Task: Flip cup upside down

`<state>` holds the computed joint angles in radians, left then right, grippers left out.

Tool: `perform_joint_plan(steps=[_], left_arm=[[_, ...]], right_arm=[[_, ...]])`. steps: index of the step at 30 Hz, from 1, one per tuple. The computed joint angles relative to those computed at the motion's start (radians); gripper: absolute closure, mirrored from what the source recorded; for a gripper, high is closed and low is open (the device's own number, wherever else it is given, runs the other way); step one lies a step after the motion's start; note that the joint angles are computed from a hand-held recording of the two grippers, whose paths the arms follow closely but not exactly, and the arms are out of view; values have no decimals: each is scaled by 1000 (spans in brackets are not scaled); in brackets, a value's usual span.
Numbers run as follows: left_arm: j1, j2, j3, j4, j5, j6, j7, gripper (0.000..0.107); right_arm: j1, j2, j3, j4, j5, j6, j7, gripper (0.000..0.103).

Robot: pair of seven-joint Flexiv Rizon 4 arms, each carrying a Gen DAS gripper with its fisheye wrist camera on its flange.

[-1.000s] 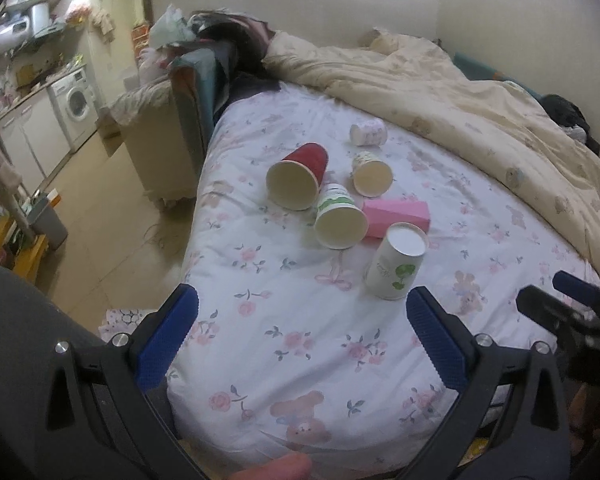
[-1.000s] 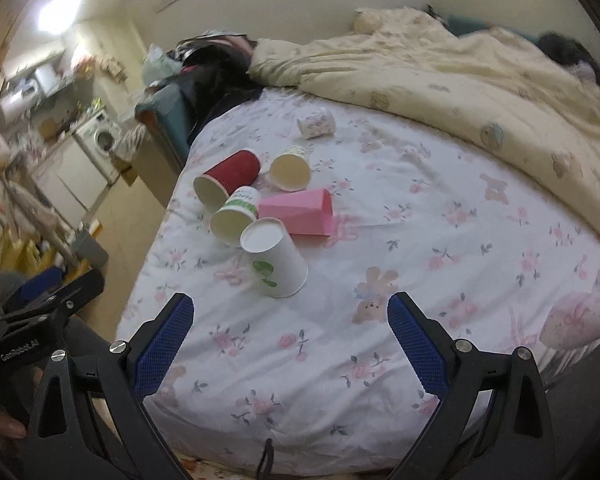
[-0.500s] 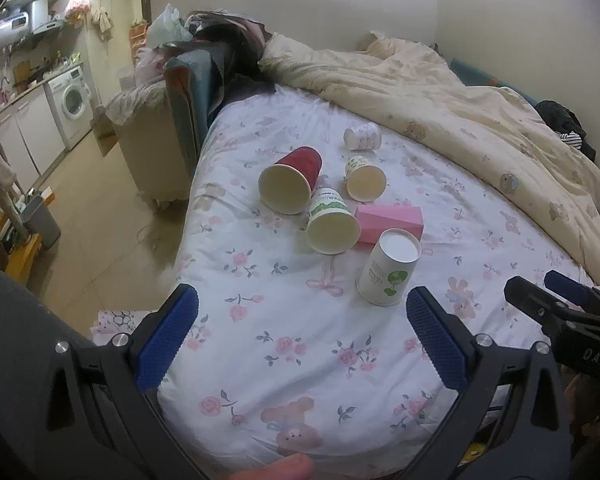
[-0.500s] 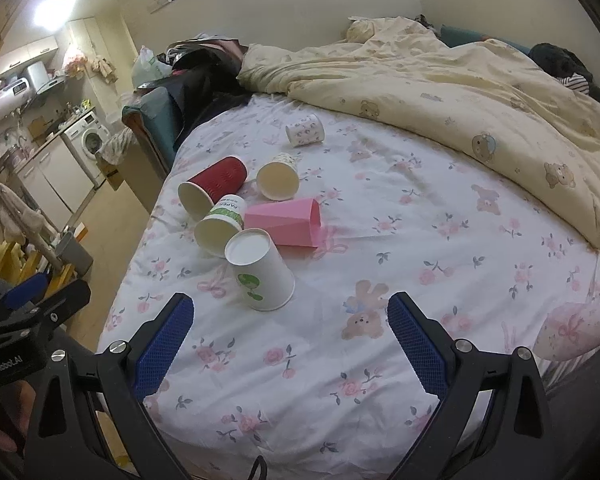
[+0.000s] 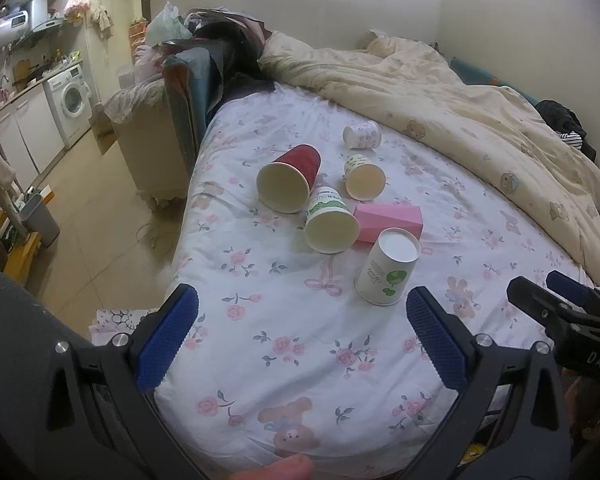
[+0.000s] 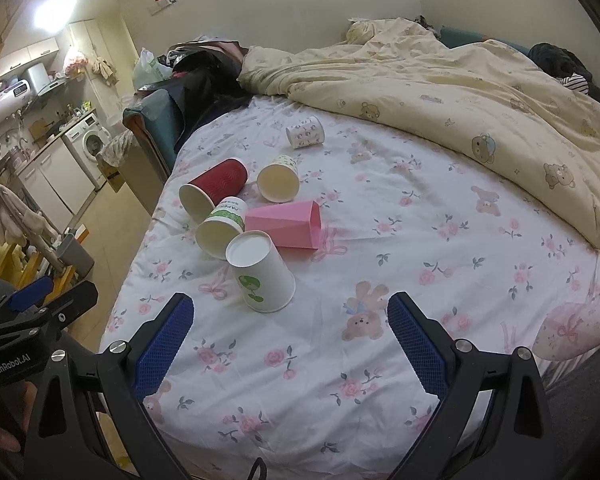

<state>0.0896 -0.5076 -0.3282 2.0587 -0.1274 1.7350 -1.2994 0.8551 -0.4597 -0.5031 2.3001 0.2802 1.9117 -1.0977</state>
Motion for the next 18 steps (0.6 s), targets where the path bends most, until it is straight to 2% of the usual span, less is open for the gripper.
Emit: perform_joint_plan(steps=[18], left_arm=[[4, -3, -5, 0, 0, -5, 0, 4]], right_arm=[[9, 3, -5, 2, 11, 1, 7, 3]])
